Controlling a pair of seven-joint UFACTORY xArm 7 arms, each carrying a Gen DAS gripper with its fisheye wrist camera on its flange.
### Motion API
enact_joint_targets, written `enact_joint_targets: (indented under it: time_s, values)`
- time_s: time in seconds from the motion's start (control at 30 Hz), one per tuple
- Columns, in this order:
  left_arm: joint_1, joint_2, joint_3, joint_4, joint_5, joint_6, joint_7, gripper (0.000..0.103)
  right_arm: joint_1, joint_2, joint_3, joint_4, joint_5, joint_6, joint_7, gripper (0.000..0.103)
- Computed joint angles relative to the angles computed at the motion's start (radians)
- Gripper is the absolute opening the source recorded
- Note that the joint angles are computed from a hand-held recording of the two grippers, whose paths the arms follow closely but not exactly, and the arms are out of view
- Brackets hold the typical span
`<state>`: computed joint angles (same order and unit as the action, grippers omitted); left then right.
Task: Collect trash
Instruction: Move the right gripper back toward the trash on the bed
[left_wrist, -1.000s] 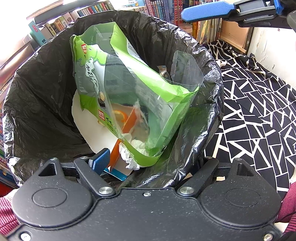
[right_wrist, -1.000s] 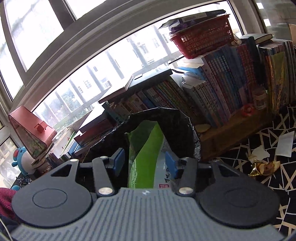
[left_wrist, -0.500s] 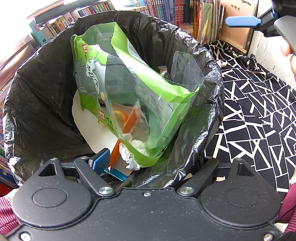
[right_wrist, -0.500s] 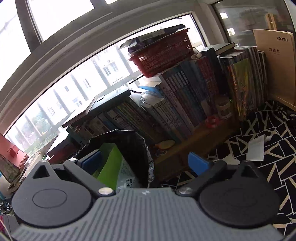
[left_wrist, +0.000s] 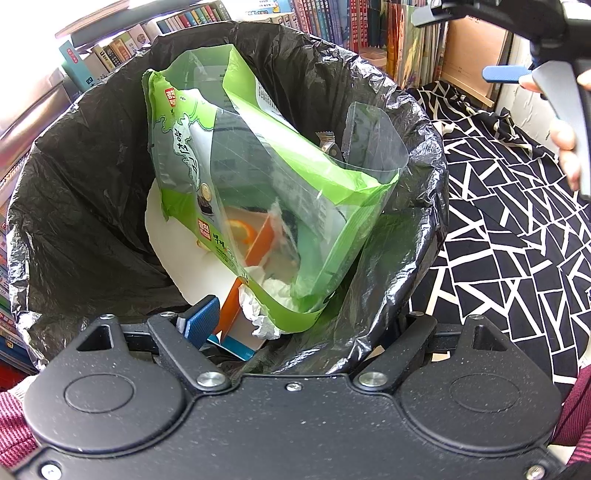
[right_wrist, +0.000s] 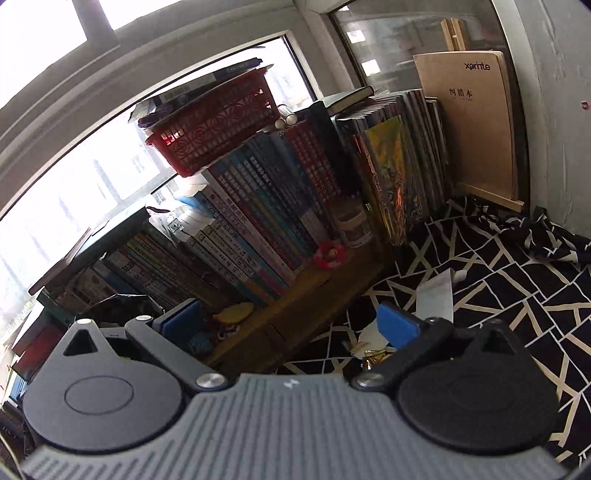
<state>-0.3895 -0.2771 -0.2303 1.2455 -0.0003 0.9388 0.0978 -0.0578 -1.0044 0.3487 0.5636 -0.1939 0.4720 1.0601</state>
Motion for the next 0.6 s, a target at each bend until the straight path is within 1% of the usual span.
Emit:
enact_joint_targets:
  time_s: [0.13, 0.3, 0.37, 0.47, 0.6]
  values:
    - [0.0, -0.001, 0.0, 0.0, 0.0, 0.001, 0.0, 0.084, -0.014, 0.006, 0.006, -0.032, -0.006, -0.052, 0.014, 0.103]
    - [-0.001, -0.001, 0.0, -0.001, 0.0, 0.0, 0.0, 0.084, -0.004, 0.039, -0.01, -0.07, 0.021, -0.132, 0.032, 0.103]
    - [-0.001, -0.001, 0.0, -0.001, 0.0, 0.0, 0.0, 0.084, -0.026, 0.043, 0.005, -0.083, 0.014, -0.158, 0.041, 0.103]
    - [-0.001, -0.001, 0.0, -0.001, 0.0, 0.0, 0.0, 0.084, -0.07, 0.049, 0.039, -0.085, -0.023, -0.154, 0.032, 0.103]
    - [-0.001, -0.001, 0.0, -0.001, 0.0, 0.0, 0.0, 0.084, -0.078, 0.089, 0.046, -0.058, -0.064, -0.088, -0.016, 0.103]
